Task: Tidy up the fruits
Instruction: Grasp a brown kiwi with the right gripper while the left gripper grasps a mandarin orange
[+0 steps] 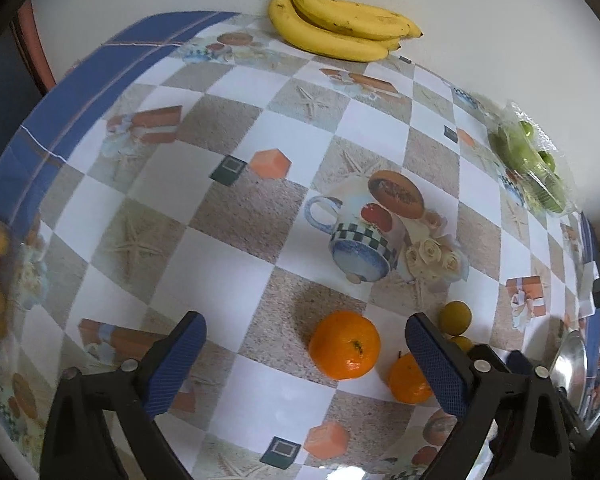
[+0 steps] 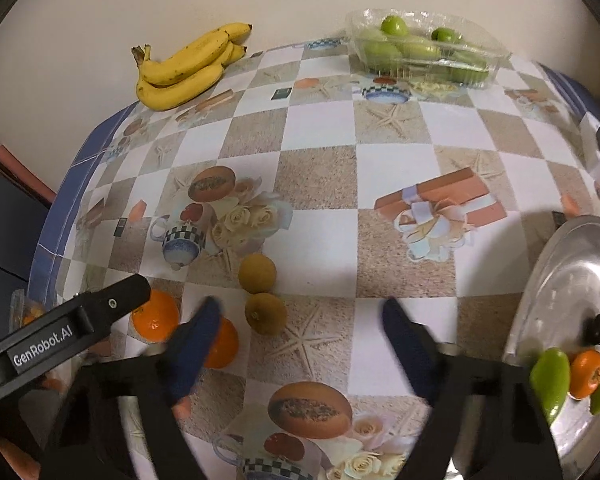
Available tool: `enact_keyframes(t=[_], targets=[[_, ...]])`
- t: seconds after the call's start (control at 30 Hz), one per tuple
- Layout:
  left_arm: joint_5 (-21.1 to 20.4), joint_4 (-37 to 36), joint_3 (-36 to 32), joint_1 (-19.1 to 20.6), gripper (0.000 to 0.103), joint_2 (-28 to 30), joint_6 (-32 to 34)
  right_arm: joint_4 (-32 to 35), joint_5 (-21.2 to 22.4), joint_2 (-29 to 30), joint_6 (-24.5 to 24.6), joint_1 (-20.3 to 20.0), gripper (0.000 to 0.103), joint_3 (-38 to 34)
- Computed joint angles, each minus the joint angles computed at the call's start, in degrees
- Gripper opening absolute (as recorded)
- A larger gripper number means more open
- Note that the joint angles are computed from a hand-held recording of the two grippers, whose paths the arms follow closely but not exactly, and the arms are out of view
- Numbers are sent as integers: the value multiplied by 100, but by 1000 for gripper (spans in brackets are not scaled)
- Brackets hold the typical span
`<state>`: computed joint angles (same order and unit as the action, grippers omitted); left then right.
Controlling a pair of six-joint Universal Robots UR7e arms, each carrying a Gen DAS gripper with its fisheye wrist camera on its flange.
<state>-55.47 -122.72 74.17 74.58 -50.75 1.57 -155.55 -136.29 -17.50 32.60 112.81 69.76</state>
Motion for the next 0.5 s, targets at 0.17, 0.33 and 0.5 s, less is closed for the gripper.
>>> enact_keyframes(t=[0.17, 0.33, 0.5], targets=[[-153, 65, -18, 11, 85, 37, 5, -144, 260, 44, -114, -52, 49, -40], [-286, 208, -79, 43, 66, 87, -50, -111, 361, 126, -169, -78, 35, -168], [-402, 323, -139, 74, 51, 119, -76, -86, 401, 179, -208, -95, 32, -245]])
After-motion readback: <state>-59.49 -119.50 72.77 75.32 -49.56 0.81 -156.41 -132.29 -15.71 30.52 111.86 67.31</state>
